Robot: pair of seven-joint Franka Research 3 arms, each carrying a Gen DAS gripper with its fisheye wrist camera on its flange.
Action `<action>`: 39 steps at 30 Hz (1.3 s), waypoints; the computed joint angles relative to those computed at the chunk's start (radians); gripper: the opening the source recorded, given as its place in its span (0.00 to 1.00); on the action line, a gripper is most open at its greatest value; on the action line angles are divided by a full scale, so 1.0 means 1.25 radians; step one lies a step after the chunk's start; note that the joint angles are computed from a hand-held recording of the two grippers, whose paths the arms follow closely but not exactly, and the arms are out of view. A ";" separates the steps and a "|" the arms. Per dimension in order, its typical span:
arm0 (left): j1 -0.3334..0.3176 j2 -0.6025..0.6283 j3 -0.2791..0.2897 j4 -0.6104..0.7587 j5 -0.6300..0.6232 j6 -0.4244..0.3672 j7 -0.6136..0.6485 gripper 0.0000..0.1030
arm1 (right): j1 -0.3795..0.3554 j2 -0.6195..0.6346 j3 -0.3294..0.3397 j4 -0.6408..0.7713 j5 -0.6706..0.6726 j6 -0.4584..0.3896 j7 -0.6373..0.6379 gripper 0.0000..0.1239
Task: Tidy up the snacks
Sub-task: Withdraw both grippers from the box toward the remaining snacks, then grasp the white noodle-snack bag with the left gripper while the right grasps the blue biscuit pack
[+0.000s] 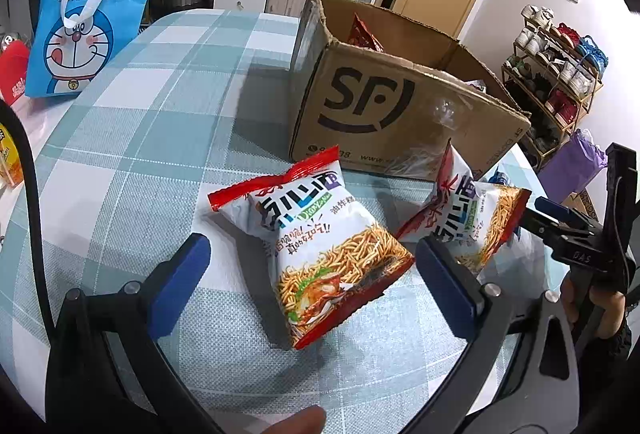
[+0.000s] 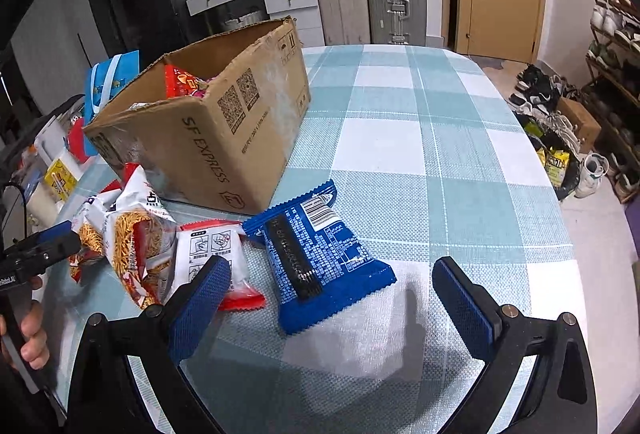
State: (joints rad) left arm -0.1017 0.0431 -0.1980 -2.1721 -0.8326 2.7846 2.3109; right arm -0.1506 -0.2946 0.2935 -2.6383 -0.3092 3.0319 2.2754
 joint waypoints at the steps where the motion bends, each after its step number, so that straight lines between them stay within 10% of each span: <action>1: 0.000 0.001 0.000 0.000 0.000 0.001 0.000 0.99 | -0.008 0.005 0.007 0.004 -0.008 -0.006 0.003 0.83; 39: 0.011 0.018 -0.011 0.009 0.002 -0.010 0.009 0.99 | 0.095 0.006 -0.064 -0.021 0.125 0.042 -0.177 0.34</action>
